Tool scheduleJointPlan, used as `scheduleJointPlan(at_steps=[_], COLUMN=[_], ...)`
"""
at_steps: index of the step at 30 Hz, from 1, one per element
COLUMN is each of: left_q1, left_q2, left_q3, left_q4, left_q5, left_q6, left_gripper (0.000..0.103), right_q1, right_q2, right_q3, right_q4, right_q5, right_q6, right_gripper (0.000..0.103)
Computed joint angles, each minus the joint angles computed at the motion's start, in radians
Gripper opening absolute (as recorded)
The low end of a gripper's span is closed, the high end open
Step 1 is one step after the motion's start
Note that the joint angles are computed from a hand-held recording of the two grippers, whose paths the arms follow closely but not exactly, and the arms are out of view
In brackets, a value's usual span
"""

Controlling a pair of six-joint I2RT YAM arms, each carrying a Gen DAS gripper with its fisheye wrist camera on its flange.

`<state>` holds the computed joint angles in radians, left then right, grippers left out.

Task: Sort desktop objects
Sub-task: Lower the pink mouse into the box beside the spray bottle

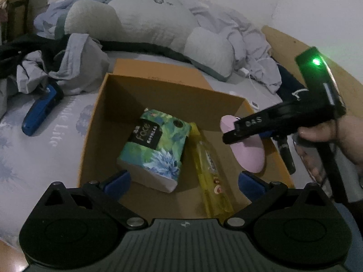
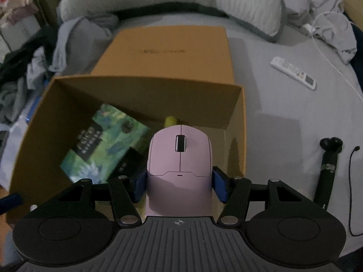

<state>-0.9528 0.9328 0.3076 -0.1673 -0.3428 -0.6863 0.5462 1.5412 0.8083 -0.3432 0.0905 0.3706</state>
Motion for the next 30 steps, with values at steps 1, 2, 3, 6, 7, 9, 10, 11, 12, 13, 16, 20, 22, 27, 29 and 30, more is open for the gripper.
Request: scheduleJointPlan(at_steps=[1, 2, 3, 6, 7, 9, 10, 11, 12, 13, 16, 20, 22, 27, 29, 30], left_q1=[-0.003, -0.004, -0.004, 0.005, 0.014, 0.035, 0.048, 0.064, 0.083, 0.102, 0.143, 0.156, 0.156, 0.152, 0.157, 0.160], left_q2=[0.010, 0.017, 0.023, 0.030, 0.030, 0.024, 0.019, 0.011, 0.004, -0.003, -0.009, 0.021, 0.035, 0.040, 0.035, 0.035], left_q3=[-0.002, -0.004, -0.007, -0.012, -0.015, -0.021, -0.024, -0.027, -0.030, -0.033, -0.042, -0.044, -0.043, -0.048, -0.051, -0.051], left_q4=[0.009, 0.017, 0.024, 0.032, 0.036, 0.039, 0.039, 0.039, 0.040, 0.041, 0.049, 0.082, 0.090, 0.097, 0.097, 0.097], left_q5=[0.002, 0.004, 0.006, 0.004, 0.004, 0.003, 0.002, 0.005, 0.013, 0.021, 0.040, 0.053, 0.061, 0.070, 0.075, 0.079], left_q6=[0.002, 0.005, 0.007, 0.013, 0.013, 0.013, 0.013, 0.012, 0.012, 0.013, 0.019, 0.040, 0.041, 0.045, 0.047, 0.047], left_gripper=[0.103, 0.103, 0.103, 0.103, 0.103, 0.103, 0.103, 0.103, 0.103, 0.103, 0.103, 0.103, 0.103, 0.103, 0.103, 0.103], right_q1=[0.001, 0.001, 0.002, 0.021, 0.022, 0.024, 0.026, 0.033, 0.039, 0.044, 0.057, 0.069, 0.071, 0.060, 0.051, 0.048], right_q2=[0.019, 0.036, 0.051, 0.084, 0.097, 0.123, 0.136, 0.149, 0.162, 0.174, 0.202, 0.218, 0.241, 0.311, 0.324, 0.331], right_q3=[0.003, 0.006, 0.009, 0.025, 0.035, 0.053, 0.063, 0.075, 0.086, 0.095, 0.114, 0.125, 0.140, 0.168, 0.181, 0.190], right_q4=[0.008, 0.016, 0.024, 0.041, 0.043, 0.048, 0.047, 0.043, 0.039, 0.038, 0.038, 0.045, 0.040, 0.055, 0.053, 0.049], right_q5=[0.004, 0.006, 0.009, 0.036, 0.035, 0.033, 0.040, 0.052, 0.064, 0.076, 0.111, 0.126, 0.116, 0.075, 0.055, 0.049], right_q6=[0.001, 0.002, 0.001, -0.016, -0.018, -0.024, -0.029, -0.032, -0.036, -0.042, -0.062, -0.079, -0.083, -0.050, -0.035, -0.034], right_gripper=[0.062, 0.062, 0.062, 0.062, 0.062, 0.062, 0.062, 0.063, 0.063, 0.063, 0.063, 0.063, 0.062, 0.063, 0.062, 0.062])
